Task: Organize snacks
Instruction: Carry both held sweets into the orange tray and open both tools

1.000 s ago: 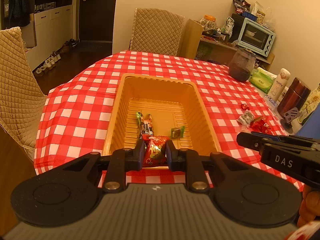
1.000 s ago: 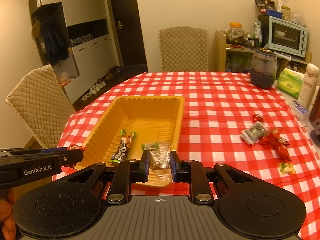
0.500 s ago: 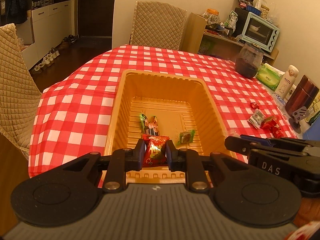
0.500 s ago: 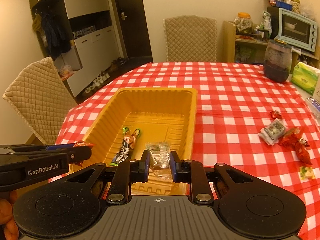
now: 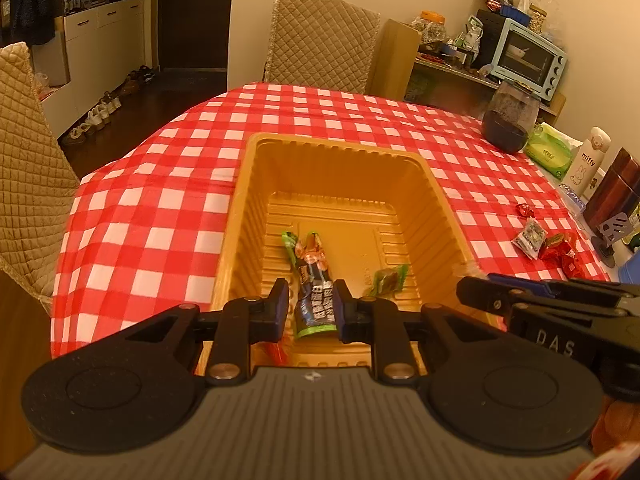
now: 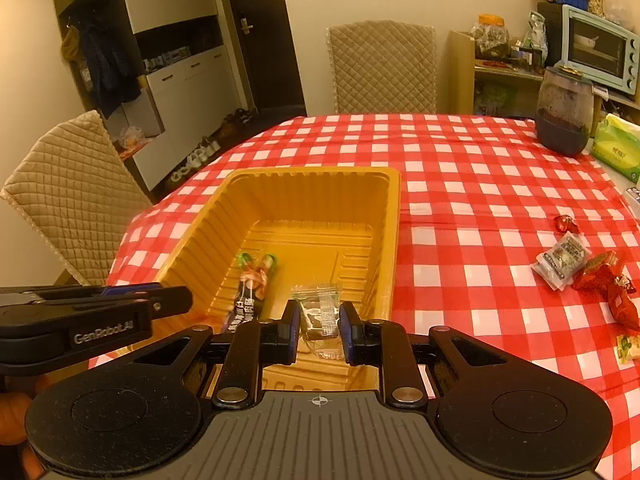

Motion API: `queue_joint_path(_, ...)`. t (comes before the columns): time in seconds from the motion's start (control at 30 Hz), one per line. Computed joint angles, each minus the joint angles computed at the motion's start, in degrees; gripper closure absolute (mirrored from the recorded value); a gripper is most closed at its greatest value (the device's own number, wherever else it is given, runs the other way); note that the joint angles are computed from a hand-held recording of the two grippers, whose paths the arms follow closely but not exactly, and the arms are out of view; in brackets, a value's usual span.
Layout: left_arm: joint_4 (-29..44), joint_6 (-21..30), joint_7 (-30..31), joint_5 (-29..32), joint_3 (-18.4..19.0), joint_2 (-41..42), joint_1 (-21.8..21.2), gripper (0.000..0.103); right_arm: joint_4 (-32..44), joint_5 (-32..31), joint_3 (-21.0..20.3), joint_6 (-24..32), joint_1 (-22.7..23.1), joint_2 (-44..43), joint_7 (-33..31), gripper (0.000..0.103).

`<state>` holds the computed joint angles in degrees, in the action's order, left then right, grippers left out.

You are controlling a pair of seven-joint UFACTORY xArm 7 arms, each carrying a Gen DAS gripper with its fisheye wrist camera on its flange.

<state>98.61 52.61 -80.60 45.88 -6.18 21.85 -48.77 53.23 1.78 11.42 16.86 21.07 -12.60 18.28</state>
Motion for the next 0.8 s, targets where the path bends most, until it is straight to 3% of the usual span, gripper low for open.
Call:
queue_joint_path(0.43,-4.4,2.2,-4.5,1.8,-1.8,-4.2,0.3,0.08,0.2,5.3,-1.4,-2.4,2.5,0.5,-3.5,0.082)
queue_joint_path(0.57,-5.1,2.8,-5.1,1.9,-2.4,-4.8,0.8,0.077,0.3,11.2,-3.1,-2.9,4.6,1.4,-7.6,0.081)
queue_joint_path(0.8,-5.5,3.6,-5.6,1.8,-3.5,-5.3,0.8,0.073,-3.7,9.9,-2.0,-2.0,2.1,-2.8,-5.1,0.073)
